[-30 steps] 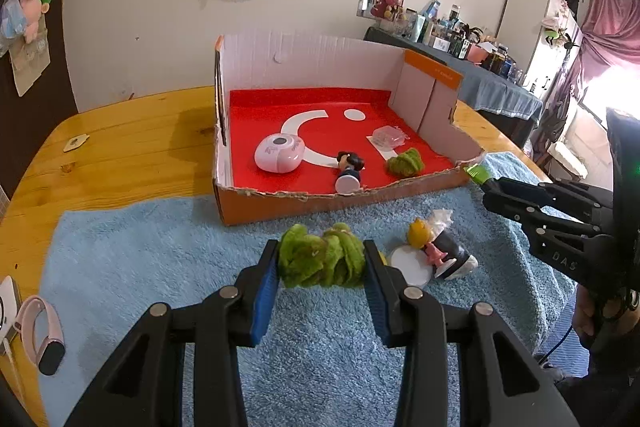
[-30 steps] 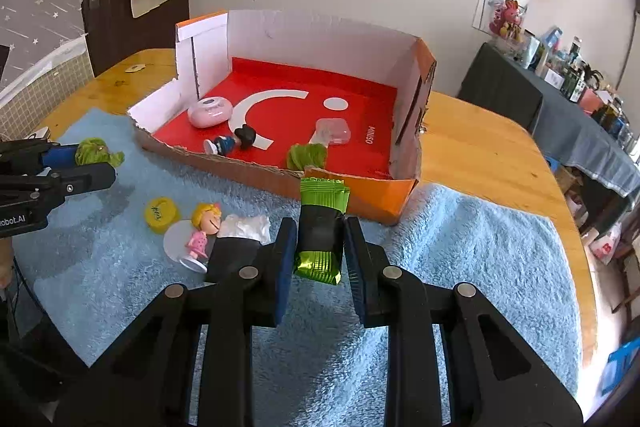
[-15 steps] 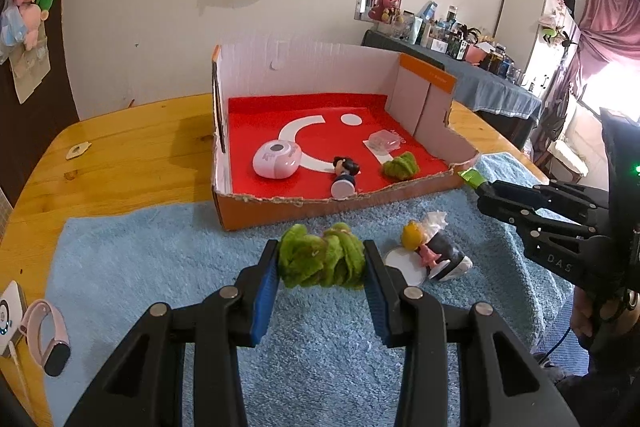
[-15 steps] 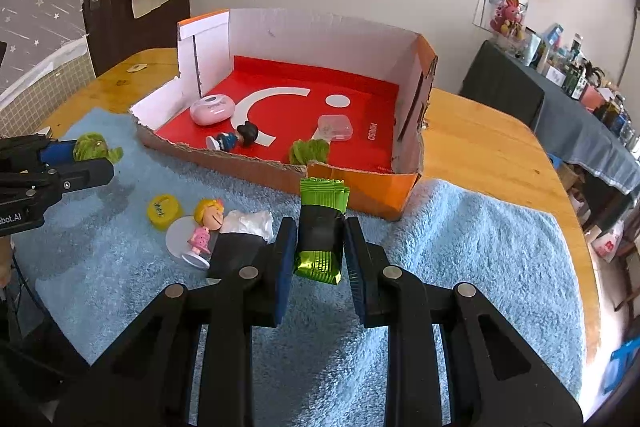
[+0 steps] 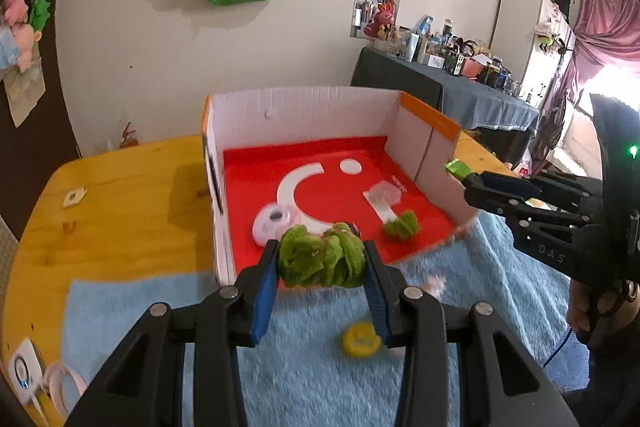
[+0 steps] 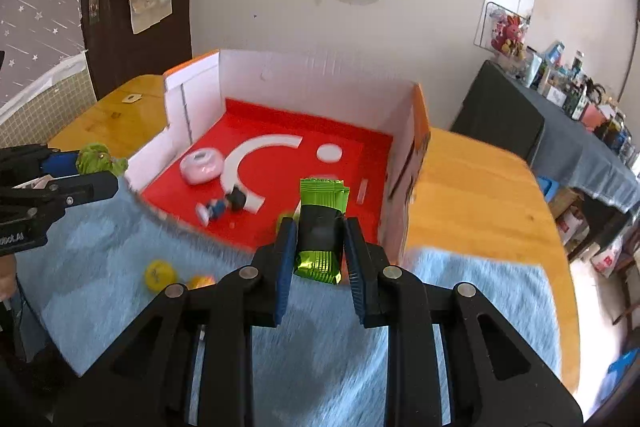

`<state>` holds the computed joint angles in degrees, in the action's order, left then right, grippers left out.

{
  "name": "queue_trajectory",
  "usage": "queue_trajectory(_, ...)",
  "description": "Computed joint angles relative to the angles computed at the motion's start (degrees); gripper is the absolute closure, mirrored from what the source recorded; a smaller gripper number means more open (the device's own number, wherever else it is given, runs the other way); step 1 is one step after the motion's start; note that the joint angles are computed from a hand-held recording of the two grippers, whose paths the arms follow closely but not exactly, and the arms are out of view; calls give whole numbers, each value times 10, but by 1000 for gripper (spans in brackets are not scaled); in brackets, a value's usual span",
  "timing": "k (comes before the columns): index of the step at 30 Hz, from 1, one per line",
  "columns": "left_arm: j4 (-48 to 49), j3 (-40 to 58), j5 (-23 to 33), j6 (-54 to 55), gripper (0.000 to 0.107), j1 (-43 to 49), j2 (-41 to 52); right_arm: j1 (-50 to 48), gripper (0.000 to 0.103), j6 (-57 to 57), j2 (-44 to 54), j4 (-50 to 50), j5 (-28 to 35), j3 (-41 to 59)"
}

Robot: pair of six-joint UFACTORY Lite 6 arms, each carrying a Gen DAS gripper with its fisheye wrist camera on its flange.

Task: Organize objects
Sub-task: 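Carry the bundle with the left gripper while the right carries the packet into the box, then lower both items onto the red floor and open both grippers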

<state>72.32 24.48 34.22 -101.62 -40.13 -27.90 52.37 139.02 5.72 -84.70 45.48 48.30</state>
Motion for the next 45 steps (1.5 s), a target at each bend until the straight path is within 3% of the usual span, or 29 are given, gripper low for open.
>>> queue_trajectory(6, -5, 104, -95, 89, 65, 115, 114, -112, 80, -106, 33, -4, -104, 84)
queue_trajectory(9, -37, 166, -138, 155, 65, 168, 187, -168, 80, -194, 77, 44, -160, 148)
queue_trajectory(17, -186, 328, -183, 351, 65, 268, 391, -273, 80, -485, 209, 275, -223, 311)
queue_trajectory(21, -243, 384, -177, 416, 65, 284, 459, -317, 80, -688, 273, 469, -258, 381)
queue_trajectory(30, -333, 474, -151, 518, 65, 308, 555, -350, 80, -943, 382, 698, -209, 510)
queue_trajectory(35, -468, 498, -146, 645, 65, 327, 578, -359, 80, -1000, 395, 752, -195, 521)
queue_trajectory(45, -478, 500, -138, 658, 64, 330, 578, -365, 80, -1054, 371, 810, -218, 473)
